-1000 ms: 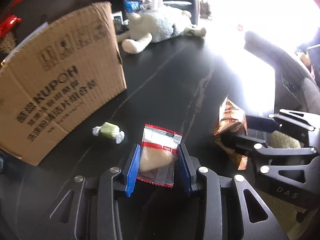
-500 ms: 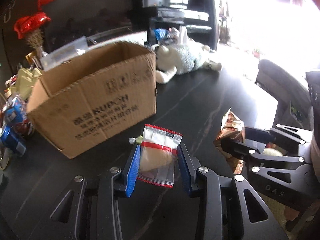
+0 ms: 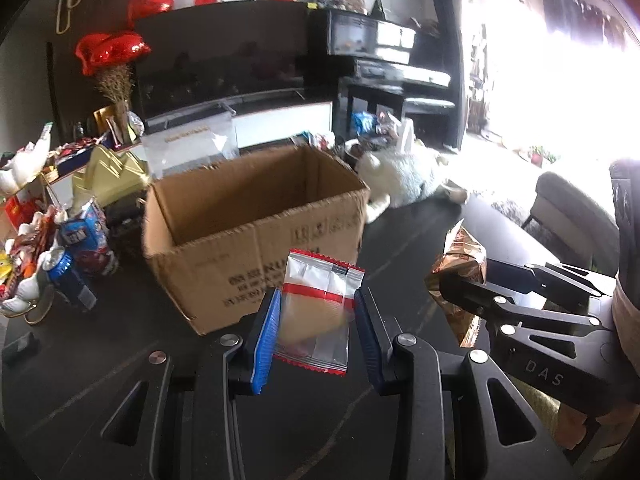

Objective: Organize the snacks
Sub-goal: 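Lift both held packets and carry them over the box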

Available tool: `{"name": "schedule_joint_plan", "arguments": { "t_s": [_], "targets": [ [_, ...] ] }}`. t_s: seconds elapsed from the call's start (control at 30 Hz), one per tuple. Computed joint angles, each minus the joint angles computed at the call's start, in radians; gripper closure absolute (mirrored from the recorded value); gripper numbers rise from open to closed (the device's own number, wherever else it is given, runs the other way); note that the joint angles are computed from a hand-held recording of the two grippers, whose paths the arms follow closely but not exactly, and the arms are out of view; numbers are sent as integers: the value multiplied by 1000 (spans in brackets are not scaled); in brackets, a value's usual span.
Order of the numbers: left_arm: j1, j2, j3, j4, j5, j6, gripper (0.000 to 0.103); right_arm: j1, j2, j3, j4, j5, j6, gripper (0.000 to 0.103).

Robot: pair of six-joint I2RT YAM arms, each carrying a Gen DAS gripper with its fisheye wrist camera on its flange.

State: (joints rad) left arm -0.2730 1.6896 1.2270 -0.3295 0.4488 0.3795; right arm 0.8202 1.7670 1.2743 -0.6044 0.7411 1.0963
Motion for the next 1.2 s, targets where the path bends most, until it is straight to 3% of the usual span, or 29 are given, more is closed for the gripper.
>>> {"name": "schedule_joint_plan", "arguments": {
  "t_s": [0.53,1.2],
  "targets": [
    [79,36,158,-28,19,-62,66,-61,79,233,26,-18,-238,62],
    [76,264,509,-119,-11,-124,66,-196,227,492,16,-133,-454,62]
  ]
}}
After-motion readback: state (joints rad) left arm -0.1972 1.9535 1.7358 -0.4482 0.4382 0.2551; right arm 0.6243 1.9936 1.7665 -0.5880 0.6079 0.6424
